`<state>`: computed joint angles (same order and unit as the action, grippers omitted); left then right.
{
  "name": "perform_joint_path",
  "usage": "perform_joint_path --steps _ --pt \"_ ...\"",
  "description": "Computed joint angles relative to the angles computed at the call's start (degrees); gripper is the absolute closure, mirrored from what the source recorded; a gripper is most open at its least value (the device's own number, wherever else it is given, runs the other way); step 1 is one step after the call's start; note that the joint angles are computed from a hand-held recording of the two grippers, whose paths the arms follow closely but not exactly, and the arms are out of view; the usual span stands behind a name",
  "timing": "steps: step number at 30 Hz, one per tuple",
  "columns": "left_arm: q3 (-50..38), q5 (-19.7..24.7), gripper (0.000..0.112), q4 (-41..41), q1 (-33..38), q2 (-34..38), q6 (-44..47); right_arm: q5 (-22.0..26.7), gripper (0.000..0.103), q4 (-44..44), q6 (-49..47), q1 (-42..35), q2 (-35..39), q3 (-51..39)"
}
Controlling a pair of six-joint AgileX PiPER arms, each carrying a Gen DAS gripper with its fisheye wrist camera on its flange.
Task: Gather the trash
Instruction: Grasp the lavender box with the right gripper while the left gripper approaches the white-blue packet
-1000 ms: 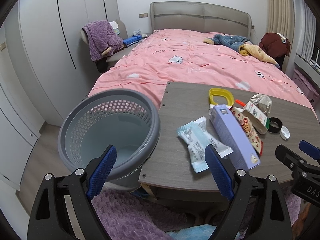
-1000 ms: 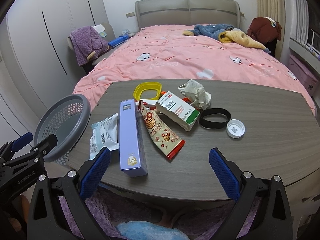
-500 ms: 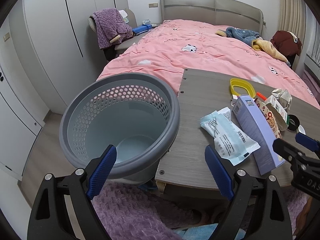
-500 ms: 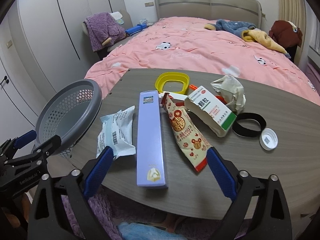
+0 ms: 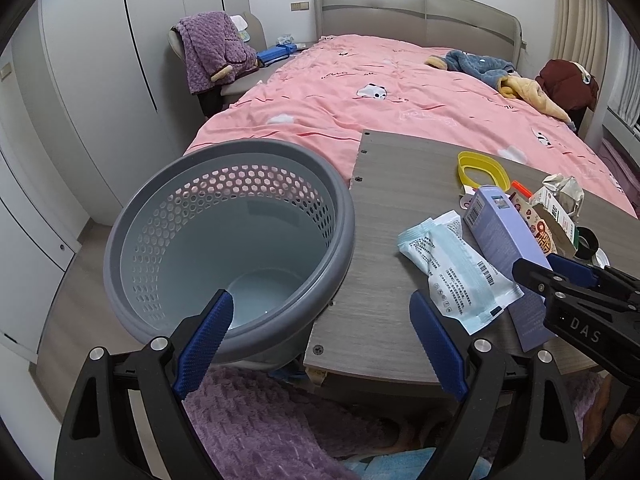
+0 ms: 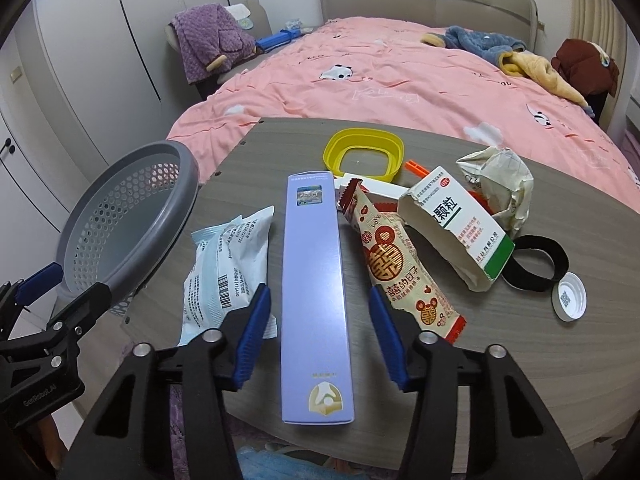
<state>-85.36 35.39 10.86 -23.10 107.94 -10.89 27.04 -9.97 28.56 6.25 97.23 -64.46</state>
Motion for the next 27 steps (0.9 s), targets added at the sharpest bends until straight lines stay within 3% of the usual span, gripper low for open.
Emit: perform_joint_path --steps 5,16,22,27 --pt "-0.4 0.0 0.027 0.3 -0.1 0.4 -0.5 1.0 0.069 1.0 -1.1 0.1 1.2 -1.0" --pt "-0.6 1.0 0.027 -1.5 -0.6 0.3 0.9 -0.8 0.071 5.6 -6.4 -0.5 0.9 -0.2" --pt "-3.7 4.4 0.027 -8.3 -0.6 2.0 6.5 -2.2 0.071 8.2 -9.0 -1.8 -4.1 2.8" --pt "-5.9 5.5 0.027 -6.8 -2.9 3.7 4.5 -3.4 0.071 9.7 -10.5 -3.5 -9.2 6.4"
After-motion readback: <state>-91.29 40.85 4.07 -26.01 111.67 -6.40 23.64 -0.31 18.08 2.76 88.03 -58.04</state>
